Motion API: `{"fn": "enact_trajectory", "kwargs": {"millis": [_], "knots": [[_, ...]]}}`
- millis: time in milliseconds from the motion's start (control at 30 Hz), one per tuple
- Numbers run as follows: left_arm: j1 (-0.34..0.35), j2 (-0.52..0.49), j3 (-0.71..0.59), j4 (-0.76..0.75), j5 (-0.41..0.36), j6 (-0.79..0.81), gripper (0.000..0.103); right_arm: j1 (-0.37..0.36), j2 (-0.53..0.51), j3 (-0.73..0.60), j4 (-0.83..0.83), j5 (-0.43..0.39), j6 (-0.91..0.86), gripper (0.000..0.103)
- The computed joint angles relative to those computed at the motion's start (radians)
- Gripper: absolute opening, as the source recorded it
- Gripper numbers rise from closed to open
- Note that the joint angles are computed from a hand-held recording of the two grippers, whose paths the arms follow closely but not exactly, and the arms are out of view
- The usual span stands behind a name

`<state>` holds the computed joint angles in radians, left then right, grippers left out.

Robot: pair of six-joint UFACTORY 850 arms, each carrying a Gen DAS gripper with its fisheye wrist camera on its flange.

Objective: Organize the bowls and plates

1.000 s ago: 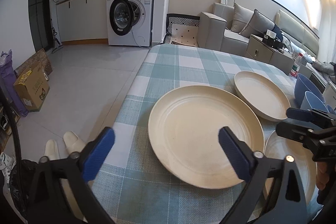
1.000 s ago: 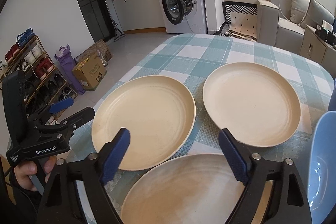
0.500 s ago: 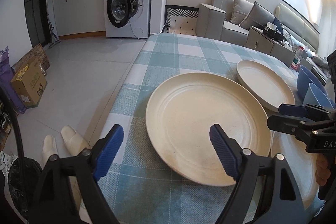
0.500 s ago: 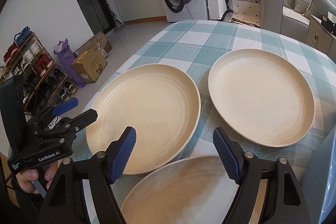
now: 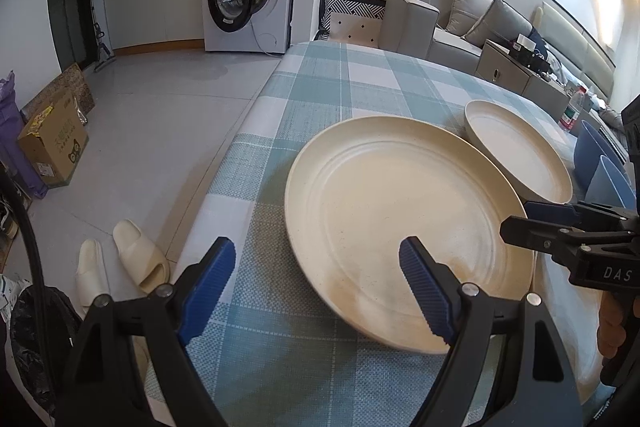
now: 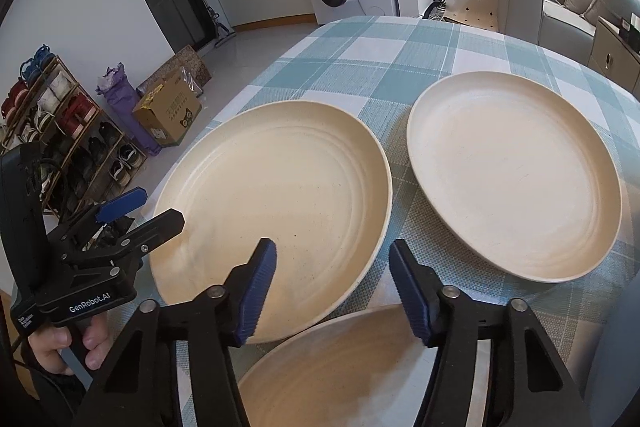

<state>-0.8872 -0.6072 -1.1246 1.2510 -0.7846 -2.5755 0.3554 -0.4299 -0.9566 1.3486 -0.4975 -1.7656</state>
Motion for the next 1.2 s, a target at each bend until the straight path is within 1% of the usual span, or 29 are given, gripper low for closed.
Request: {"fn": "enact_trajectory", "kwargs": {"millis": [33, 167, 200, 233, 300, 367, 433, 567, 667, 767, 967, 1200], "knots": [[0.0, -0.001, 0.0, 0.001, -0.001, -0.001, 0.084, 0.0, 0.0, 0.0, -0.004, 0.001, 0.003, 0.053], [0.002, -0.002, 0.001, -0.003, 0.003, 0.004, 0.076, 0.006, -0.006, -0.003, -0.008, 0.015, 0.003, 0.048], [0.003, -0.004, 0.0, -0.004, 0.007, 0.005, 0.073, 0.007, -0.007, -0.004, -0.006, 0.017, 0.002, 0.047], [0.005, -0.004, 0.002, -0.003, 0.015, 0.005, 0.066, 0.007, -0.008, -0.005, -0.006, 0.017, 0.003, 0.046], [0.007, -0.003, 0.005, 0.0, 0.028, -0.001, 0.061, 0.006, -0.011, -0.007, -0.009, 0.019, 0.006, 0.045], [0.008, -0.003, 0.008, 0.002, 0.038, -0.003, 0.053, 0.006, -0.011, -0.007, -0.01, 0.022, 0.009, 0.043], [0.009, -0.003, 0.01, 0.009, 0.045, -0.009, 0.049, 0.006, -0.011, -0.006, -0.007, 0.025, 0.003, 0.04], [0.007, -0.002, 0.011, 0.016, 0.049, -0.012, 0.042, 0.008, -0.005, 0.003, 0.019, 0.038, -0.024, 0.039], [0.006, -0.002, 0.01, 0.023, 0.051, -0.008, 0.038, 0.011, -0.001, 0.008, 0.034, 0.052, -0.042, 0.036], [0.005, -0.011, -0.004, 0.0, 0.044, 0.032, 0.038, 0.013, 0.002, 0.012, 0.046, 0.058, -0.057, 0.036], [0.004, -0.004, 0.004, 0.006, 0.049, 0.028, 0.037, 0.016, 0.007, 0.021, 0.082, 0.067, -0.097, 0.036], [0.001, -0.005, -0.005, -0.017, 0.031, 0.051, 0.038, 0.022, 0.021, 0.031, 0.111, 0.073, -0.133, 0.036]]}}
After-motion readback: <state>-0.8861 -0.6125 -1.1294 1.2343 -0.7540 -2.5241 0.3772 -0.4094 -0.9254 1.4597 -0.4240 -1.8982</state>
